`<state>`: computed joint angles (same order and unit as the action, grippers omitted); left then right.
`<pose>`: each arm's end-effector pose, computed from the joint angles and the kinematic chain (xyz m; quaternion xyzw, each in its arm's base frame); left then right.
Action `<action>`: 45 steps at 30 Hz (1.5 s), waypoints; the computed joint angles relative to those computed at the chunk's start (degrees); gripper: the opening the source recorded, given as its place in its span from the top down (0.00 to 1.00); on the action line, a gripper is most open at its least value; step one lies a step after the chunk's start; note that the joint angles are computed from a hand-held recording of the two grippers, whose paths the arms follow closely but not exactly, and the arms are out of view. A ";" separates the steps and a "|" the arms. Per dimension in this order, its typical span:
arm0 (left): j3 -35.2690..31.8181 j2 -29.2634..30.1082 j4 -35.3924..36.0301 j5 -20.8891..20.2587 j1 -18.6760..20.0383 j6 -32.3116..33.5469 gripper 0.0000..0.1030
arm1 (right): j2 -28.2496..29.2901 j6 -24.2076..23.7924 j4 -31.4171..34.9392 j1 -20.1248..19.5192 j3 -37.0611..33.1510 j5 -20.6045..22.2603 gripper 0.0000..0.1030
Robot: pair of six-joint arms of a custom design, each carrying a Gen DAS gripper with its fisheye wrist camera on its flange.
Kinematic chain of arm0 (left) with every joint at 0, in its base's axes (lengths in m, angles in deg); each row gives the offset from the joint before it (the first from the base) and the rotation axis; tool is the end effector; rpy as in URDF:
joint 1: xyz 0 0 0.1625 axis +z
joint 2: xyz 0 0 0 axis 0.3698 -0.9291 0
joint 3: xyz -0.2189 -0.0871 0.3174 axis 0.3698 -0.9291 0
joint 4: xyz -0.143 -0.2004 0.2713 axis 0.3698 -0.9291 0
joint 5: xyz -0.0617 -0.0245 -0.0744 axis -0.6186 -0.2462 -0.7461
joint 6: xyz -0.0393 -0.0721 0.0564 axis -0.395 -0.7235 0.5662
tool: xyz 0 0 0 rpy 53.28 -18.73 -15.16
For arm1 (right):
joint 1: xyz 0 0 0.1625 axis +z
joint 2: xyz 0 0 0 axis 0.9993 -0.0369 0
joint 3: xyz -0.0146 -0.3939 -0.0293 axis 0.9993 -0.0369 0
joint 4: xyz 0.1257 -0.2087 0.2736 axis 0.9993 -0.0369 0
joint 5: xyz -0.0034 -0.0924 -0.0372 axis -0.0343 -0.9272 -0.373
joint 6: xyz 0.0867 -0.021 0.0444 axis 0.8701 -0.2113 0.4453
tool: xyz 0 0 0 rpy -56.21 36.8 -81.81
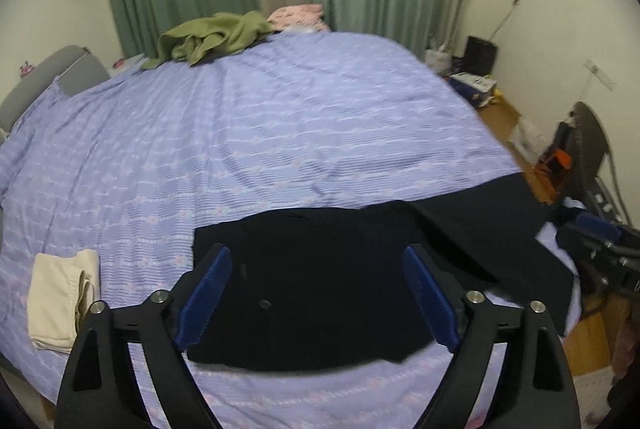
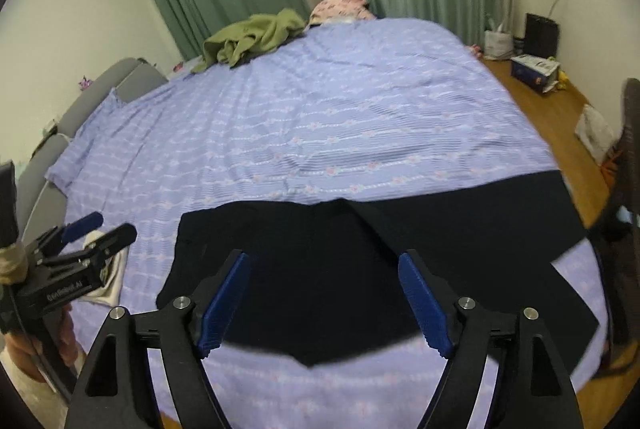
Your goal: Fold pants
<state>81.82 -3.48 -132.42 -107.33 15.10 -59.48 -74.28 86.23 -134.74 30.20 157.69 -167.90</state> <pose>-0.3857 -0.5365 0.2809 0.3172 0.8805 -0.2268 0.2697 0.3094 -0.4571 0.3550 0.0059 -0.8857 0.3591 0.2942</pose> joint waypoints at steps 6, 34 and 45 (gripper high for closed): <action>4.38 -5.07 3.07 -4.98 -4.37 -2.13 0.09 | -6.68 13.82 10.75 8.14 4.37 -7.87 0.24; 8.81 7.83 10.19 -6.65 -23.04 -42.63 0.08 | -43.10 -6.76 34.12 -6.06 16.34 5.22 0.24; 2.30 18.84 19.26 -8.62 -25.05 -49.74 0.08 | -49.60 -28.47 38.72 -27.61 18.48 16.21 0.24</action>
